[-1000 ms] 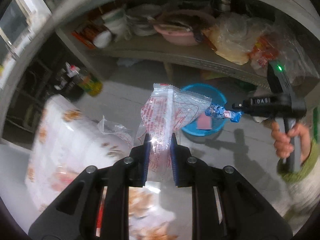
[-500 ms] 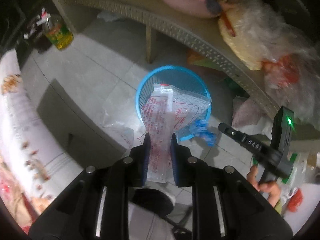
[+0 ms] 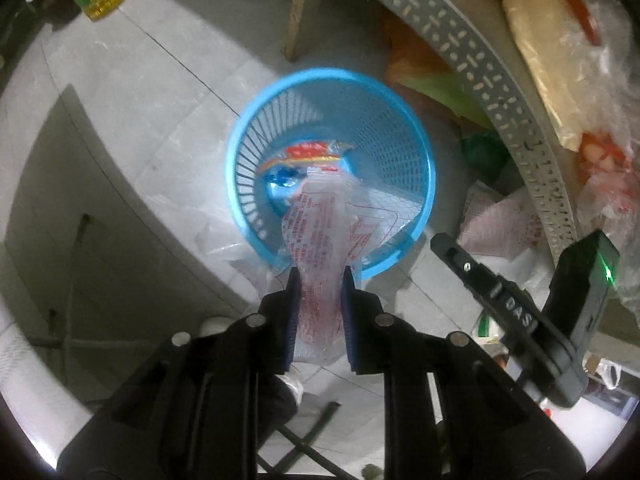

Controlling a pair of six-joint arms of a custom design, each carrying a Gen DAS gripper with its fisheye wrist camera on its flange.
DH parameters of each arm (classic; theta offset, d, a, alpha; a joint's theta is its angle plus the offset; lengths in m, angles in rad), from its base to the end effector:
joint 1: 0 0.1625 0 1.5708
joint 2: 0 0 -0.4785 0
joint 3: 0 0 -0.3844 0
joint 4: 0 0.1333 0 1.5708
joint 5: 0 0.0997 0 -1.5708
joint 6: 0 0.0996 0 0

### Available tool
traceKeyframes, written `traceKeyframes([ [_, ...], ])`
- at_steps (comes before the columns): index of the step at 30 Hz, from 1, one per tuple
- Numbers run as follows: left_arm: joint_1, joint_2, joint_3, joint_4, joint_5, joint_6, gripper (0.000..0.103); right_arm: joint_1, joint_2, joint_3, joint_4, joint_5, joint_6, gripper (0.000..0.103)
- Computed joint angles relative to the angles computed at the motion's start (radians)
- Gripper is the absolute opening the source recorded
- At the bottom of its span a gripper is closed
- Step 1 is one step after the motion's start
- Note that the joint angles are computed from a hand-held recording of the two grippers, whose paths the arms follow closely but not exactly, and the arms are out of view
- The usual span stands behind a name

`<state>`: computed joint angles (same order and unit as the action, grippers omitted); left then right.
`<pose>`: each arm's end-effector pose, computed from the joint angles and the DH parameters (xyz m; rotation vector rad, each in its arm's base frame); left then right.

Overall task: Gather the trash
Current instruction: 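Carry the bag and wrapper over the blue wastebasket and open both tools, then move both tools back toward the table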

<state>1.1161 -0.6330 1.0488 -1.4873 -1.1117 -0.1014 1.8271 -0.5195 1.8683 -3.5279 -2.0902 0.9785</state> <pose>-0.1841 -0.7807 0.1642 0.5936 2.4666 0.4585 0.2411 -0.5894 0.0111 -1.2245 -2.5722 1.1633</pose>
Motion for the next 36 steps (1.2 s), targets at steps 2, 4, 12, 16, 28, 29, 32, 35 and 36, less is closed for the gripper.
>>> traceKeyframes([
  [2,0.011,0.018,-0.02,0.037,-0.035,-0.036,0.018,0.001,-0.002,0.015,-0.016,0.0,0.014,0.004],
  [4,0.013,0.04,-0.028,0.065,-0.039,-0.065,0.018,0.004,-0.005,0.029,-0.027,-0.004,0.026,0.004],
  [12,0.029,0.09,-0.061,0.02,-0.045,-0.095,0.046,0.02,-0.014,0.066,-0.037,-0.007,0.066,0.004],
  [16,0.025,0.073,-0.066,0.011,-0.061,-0.07,0.051,0.024,-0.012,0.076,-0.031,-0.008,0.071,0.004],
  [28,-0.012,-0.048,-0.086,-0.046,-0.023,0.043,0.052,0.066,-0.012,0.078,-0.016,-0.027,0.082,0.004],
  [29,-0.017,-0.069,-0.082,-0.057,-0.024,0.064,0.052,0.071,-0.013,0.078,-0.015,-0.031,0.082,0.004],
  [32,-0.031,-0.136,-0.052,-0.09,-0.037,0.137,0.053,0.095,-0.019,0.072,0.002,-0.048,0.065,0.005],
  [35,-0.052,-0.234,0.025,-0.162,-0.043,0.228,0.061,0.128,-0.031,0.064,0.047,-0.074,0.04,0.005],
  [36,-0.06,-0.272,0.058,-0.199,-0.038,0.257,0.066,0.145,-0.037,0.055,0.076,-0.088,0.03,0.005],
])
